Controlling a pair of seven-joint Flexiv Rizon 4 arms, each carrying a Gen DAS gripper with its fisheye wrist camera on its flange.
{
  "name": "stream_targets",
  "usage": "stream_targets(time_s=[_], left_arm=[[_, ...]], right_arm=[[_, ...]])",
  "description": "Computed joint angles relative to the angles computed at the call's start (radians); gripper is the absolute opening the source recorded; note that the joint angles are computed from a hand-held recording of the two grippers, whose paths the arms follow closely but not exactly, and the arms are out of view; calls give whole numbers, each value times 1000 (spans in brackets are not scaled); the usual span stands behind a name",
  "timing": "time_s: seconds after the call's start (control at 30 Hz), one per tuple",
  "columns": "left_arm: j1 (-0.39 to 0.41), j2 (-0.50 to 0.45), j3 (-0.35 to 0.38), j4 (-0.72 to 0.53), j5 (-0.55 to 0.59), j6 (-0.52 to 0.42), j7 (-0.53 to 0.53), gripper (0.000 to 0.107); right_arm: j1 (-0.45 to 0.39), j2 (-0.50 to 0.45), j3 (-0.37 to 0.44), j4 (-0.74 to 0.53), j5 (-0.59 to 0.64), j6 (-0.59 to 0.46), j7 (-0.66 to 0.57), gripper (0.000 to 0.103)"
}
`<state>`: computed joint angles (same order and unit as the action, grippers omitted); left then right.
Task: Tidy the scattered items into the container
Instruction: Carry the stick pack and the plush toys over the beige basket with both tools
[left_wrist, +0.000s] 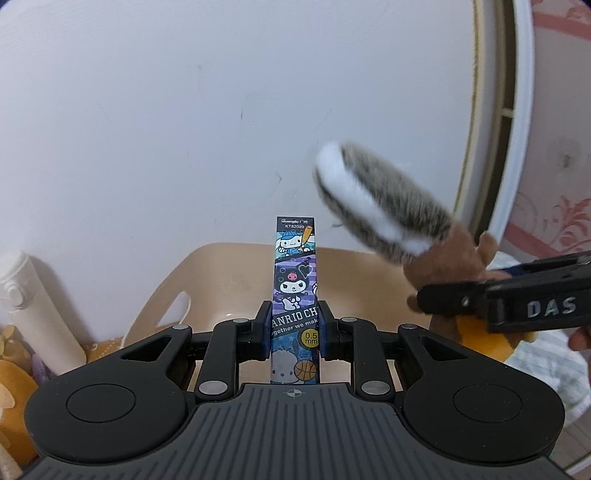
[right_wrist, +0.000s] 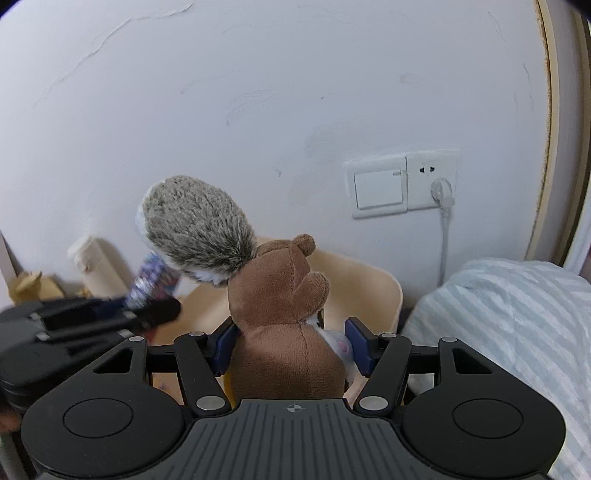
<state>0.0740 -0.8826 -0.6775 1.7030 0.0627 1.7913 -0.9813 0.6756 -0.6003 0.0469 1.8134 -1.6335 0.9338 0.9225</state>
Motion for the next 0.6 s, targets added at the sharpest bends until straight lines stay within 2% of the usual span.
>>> stream_targets(time_s=[0.07, 0.27, 0.43, 0.6], left_arm=[[-67, 2, 67, -42, -33, -17, -13, 23], [-265, -2, 262, -151, -146, -92, -63, 23], [-386, -22, 392, -239, -211, -144, -101, 23], [-461, -40, 484, -312, -248, -197, -149, 23]], right_arm=[[-9, -6, -8, -4, -16, 4, 8, 58], [-14, -60, -25, -48, 61, 11, -63, 58], [-8, -102, -54, -87, 113, 35, -94, 58], [4, -115, -79, -122, 171, 29, -149, 58]])
